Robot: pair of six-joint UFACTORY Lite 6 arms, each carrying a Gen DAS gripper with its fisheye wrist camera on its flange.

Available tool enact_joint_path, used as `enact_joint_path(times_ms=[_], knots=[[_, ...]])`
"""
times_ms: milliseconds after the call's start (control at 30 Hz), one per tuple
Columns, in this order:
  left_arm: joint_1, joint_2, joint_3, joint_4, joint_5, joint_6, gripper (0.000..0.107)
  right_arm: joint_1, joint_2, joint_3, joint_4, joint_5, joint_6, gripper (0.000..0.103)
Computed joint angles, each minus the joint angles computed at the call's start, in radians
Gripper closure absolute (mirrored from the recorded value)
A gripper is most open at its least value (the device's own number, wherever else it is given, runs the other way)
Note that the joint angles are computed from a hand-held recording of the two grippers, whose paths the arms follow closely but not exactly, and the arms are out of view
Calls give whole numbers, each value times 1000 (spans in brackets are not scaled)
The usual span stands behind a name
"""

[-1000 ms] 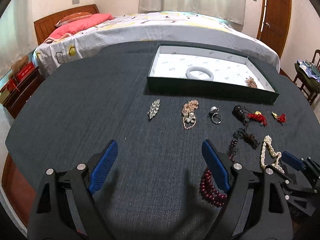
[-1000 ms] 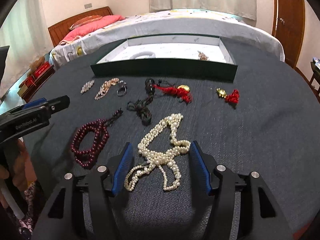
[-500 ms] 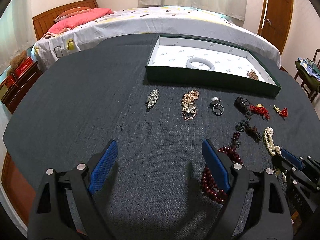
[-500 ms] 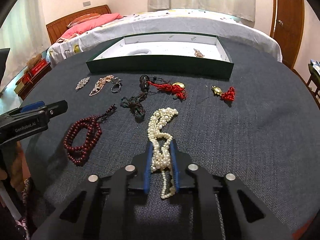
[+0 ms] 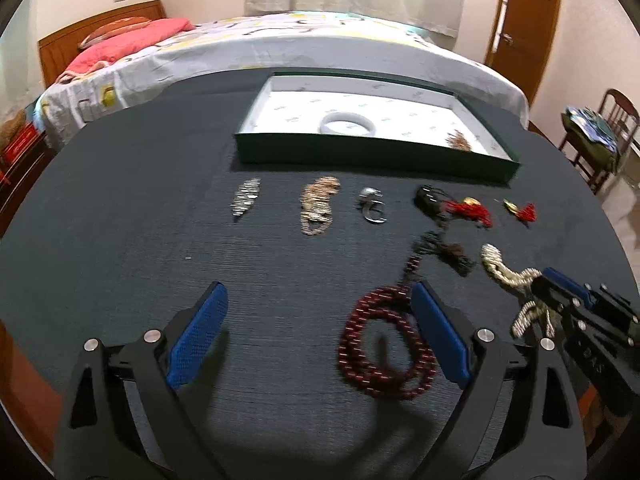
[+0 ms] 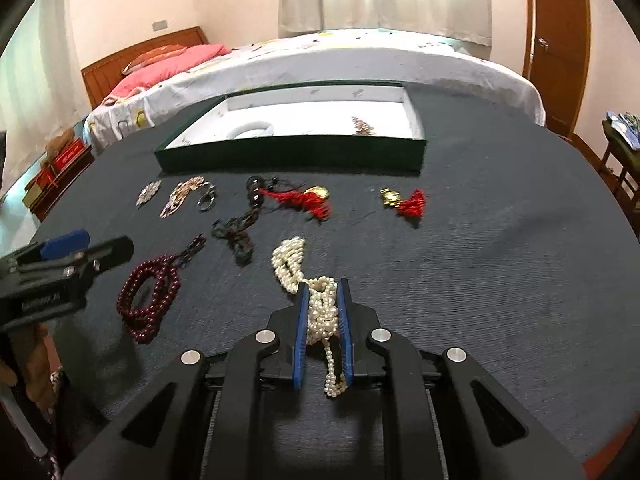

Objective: Organize jewelry
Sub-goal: 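Grasp the pearl necklace with the right tool while the left tool grasps the red bead string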

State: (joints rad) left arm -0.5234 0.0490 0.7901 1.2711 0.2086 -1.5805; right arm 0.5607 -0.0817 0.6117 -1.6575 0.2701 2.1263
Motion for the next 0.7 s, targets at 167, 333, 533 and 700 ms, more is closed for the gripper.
enact_joint_path(times_ms=[167, 333, 533, 700], knots=[[-71, 76, 50, -59, 27, 63, 16, -35, -24, -23, -86, -27, 84, 88], [-96, 147, 91, -144, 50, 147, 28, -53, -38, -40, -175, -48, 170, 88], [-64, 118, 57, -146, -9, 170, 69, -53, -48, -43, -207, -56, 205, 88], [-9, 86, 22, -232, -93, 254, 88, -37, -70, -40, -171, -45, 169, 88]])
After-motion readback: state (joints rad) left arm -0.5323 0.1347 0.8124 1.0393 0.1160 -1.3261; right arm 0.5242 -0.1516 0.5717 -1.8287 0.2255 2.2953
